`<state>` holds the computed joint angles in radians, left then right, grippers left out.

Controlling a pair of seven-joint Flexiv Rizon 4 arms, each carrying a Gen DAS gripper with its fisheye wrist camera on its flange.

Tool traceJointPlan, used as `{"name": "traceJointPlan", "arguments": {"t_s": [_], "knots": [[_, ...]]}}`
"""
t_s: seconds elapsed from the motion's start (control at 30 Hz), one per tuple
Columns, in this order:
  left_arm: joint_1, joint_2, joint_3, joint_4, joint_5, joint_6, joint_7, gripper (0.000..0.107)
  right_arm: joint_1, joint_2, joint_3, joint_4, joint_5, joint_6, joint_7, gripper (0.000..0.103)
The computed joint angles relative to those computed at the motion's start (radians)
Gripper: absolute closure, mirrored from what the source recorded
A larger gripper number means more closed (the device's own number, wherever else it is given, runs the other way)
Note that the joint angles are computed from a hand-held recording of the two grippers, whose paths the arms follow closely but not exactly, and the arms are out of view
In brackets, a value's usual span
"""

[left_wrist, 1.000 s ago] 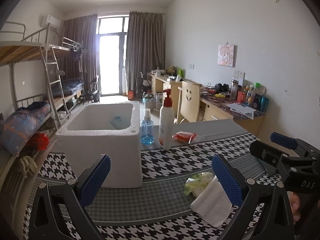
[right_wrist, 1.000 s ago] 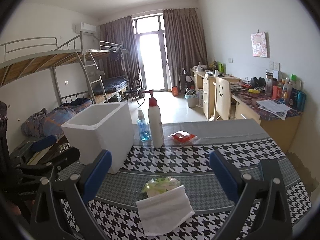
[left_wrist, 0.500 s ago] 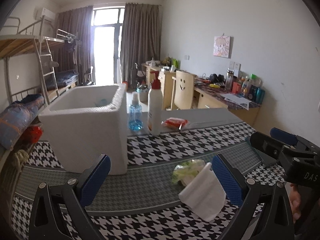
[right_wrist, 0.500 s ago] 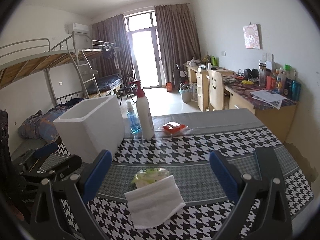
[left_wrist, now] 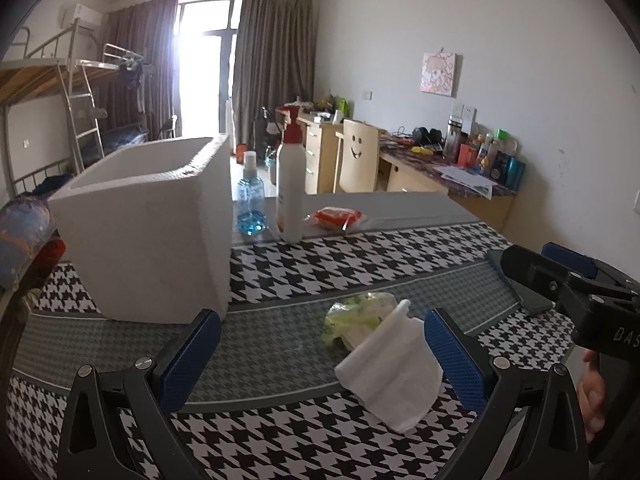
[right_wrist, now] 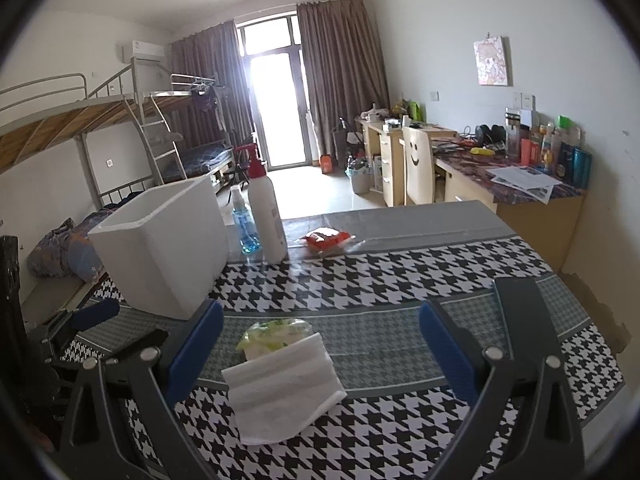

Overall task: Organize soft objects
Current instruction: 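Lower the left tool onto the white tissue and close on it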

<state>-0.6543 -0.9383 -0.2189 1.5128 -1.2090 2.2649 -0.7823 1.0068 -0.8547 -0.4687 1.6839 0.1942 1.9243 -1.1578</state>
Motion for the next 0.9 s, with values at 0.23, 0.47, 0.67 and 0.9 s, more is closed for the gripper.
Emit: {"name": "traceJointPlan", "arguments": {"t_s": [0.23, 0.47, 0.67, 0.9], "knots": [[-0.006, -0.034, -0.043, -0.069, -0.095, 0.005, 0.122, 0.005, -0.020, -0.001, 0.018, 0.011, -0.013, -0.004, -0.004, 0.003], [0.007, -0.061, -0.097, -0.125, -0.146, 0.017, 0.222, 0.005, -0.032, -0.002, 0.027, 0.025, -0.024, -0.011, -0.002, 0.003], [0.020, -0.095, -0.159, -0.191, -0.192, 0.040, 0.327, 0.005, -0.054, -0.009, 0.044, 0.024, -0.040, -0.021, 0.009, 0.003], [0.048, -0.140, -0.262, -0.279, -0.259, 0.087, 0.489, 0.005, -0.068, -0.018, 0.045, 0.027, -0.062, -0.031, 0.020, 0.003]]}}
